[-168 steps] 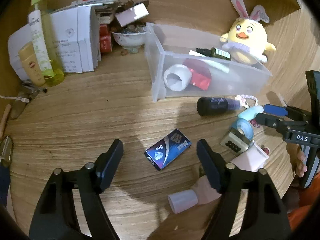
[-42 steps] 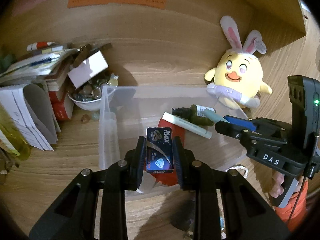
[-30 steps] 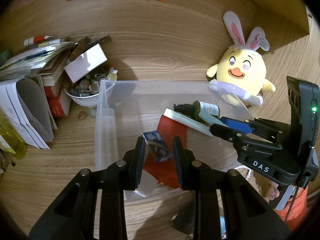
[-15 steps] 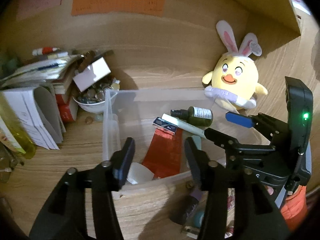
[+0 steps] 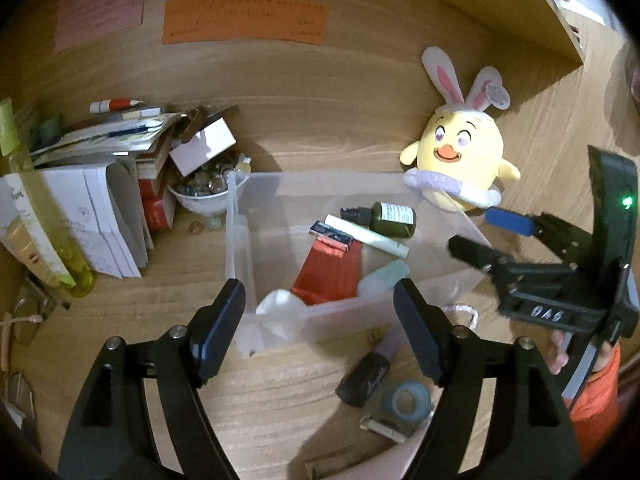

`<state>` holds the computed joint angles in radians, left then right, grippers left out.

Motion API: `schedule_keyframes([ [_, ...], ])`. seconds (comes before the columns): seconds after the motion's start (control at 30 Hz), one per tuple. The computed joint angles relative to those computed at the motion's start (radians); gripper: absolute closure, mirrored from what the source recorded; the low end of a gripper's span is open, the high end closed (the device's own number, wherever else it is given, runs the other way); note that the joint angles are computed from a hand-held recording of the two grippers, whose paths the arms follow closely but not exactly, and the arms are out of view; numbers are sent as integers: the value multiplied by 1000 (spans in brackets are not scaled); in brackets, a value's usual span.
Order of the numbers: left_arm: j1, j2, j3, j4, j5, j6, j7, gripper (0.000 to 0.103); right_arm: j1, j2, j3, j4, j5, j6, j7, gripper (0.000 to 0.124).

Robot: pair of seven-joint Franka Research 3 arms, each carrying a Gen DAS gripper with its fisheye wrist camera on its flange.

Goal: Organize objects
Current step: 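Open the left gripper over the bin while the right gripper releases the teal tube, then grasp the purple lipstick with the left gripper while the right grasps the braided cord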

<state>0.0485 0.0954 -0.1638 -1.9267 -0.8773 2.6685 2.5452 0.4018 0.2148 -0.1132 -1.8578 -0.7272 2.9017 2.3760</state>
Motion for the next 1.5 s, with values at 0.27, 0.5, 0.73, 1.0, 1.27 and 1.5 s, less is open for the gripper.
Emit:
schedule_keyframes([
  [0.27,-9,-1,8,-36,74,-41,-16,27,-40,-104,23,-126,-65,25,69,48],
  [0.5,-3,49,-6,-3,158,-128,-65,27,-96,-135,82,-197,-22,33,49,48],
  [0.73,-1,98,-27,33,268,-175,-133,27,-96,-100,104,-215,108,38,-54,48],
  [1.0,11,126,-47,66,293,-231,-132,28,-78,-26,119,-168,360,-1,-301,75],
  [1.27,23,143,-63,82,277,-234,-82,46,-20,23,74,-117,451,-39,-389,93],
  [1.5,33,134,-65,71,240,-249,-12,72,-11,30,71,-112,473,-32,-429,112],
])
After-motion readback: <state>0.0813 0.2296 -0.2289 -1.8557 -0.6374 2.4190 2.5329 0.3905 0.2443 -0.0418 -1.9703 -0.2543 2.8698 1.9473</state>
